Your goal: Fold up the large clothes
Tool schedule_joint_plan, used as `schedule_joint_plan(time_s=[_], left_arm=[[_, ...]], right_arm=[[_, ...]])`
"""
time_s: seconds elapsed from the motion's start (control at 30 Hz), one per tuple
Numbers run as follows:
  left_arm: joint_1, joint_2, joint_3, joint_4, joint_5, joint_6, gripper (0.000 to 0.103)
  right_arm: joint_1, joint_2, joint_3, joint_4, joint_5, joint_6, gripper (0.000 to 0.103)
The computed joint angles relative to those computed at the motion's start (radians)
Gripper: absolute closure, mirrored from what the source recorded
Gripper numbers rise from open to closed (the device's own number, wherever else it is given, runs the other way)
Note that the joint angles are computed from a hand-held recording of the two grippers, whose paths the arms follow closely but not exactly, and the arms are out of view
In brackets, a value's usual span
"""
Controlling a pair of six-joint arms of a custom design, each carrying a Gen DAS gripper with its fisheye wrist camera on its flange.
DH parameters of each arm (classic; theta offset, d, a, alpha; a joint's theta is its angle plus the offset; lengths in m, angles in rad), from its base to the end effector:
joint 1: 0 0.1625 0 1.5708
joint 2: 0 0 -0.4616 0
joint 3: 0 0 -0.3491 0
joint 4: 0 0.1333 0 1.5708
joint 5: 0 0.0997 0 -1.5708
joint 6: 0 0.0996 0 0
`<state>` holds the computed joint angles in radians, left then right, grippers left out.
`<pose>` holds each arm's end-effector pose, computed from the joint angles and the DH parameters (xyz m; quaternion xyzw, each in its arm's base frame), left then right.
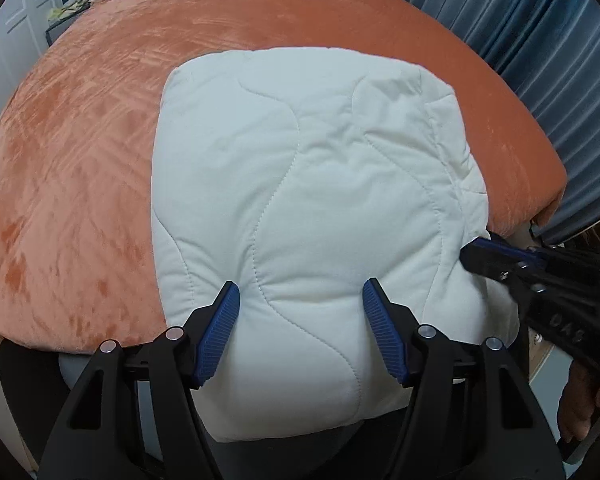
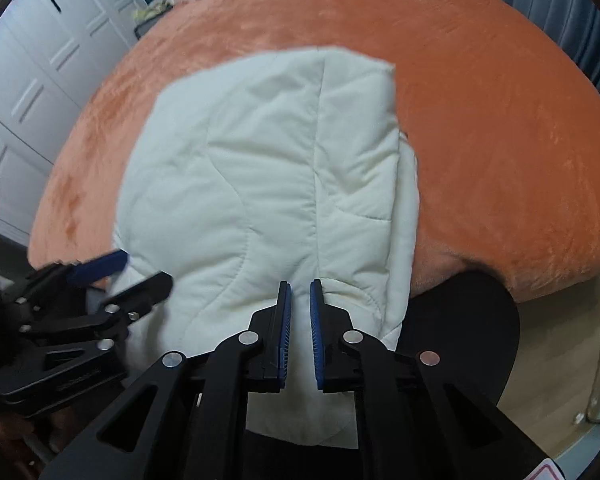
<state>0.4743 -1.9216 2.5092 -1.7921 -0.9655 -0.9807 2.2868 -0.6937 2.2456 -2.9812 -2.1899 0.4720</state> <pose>-0.0873 -0.2584 0.2903 0.1085 0.9339 -0.1643 0.2985 0.3515 -0.2890 0.0142 0.1370 -0.9404 0.1143 0.2895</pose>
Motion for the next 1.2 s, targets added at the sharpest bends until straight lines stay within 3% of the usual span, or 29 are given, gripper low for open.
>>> schedule_joint_plan(time_s=[0.23,0.37,0.47,0.5,0.57,0.63,0.7,0.77,0.87,1.03,1.13,1.2], left_arm=[[0.043,0.078,0.055,-0.096,0.03,0.034,0.039],[0.036,0.105,0.074,-0.12,0.054,0.024,0.034],[0.03,0.088,0.056,-0.094,0.045,0.015,0.032],[0.026,0.079,0.046,-0.078,0.041,0.01,0.031],[0.02,0.059,0.026,-0.047,0.035,-0.008,0.028],[0.018,0.04,0.007,-0.016,0.034,-0.043,0.02],[0.037,0.008,-0.012,-0.015,0.03,-0.057,0.012],[0.093,-0.026,-0.031,-0.05,0.03,-0.046,0.008],[0.228,-0.059,-0.044,-0.171,0.018,0.0,0.005],[0.52,0.023,-0.027,-0.51,-0.127,0.215,0.005],[0.609,0.076,0.003,-0.67,-0.206,0.289,0.005],[0.614,0.101,0.028,-0.741,-0.21,0.309,0.005]], right_arm=[[-0.066,0.111,0.005,-0.161,-0.012,-0.04,0.1],[-0.08,0.075,0.016,-0.152,0.014,-0.032,0.1],[-0.078,0.014,0.051,-0.203,0.071,0.002,0.092],[-0.072,-0.005,0.063,-0.231,0.071,0.01,0.087],[-0.053,-0.034,0.078,-0.278,0.029,0.022,0.067],[-0.048,-0.053,0.085,-0.322,-0.013,0.018,0.042],[-0.071,-0.062,0.092,-0.351,-0.019,0.02,0.035],[-0.118,-0.07,0.092,-0.352,0.01,0.026,0.033],[-0.2,-0.053,0.095,-0.366,0.111,0.043,0.032],[-0.302,0.026,0.112,-0.483,0.24,0.027,0.024],[-0.356,0.068,0.129,-0.565,0.31,0.023,0.02],[-0.399,0.095,0.147,-0.628,0.382,0.027,0.019]])
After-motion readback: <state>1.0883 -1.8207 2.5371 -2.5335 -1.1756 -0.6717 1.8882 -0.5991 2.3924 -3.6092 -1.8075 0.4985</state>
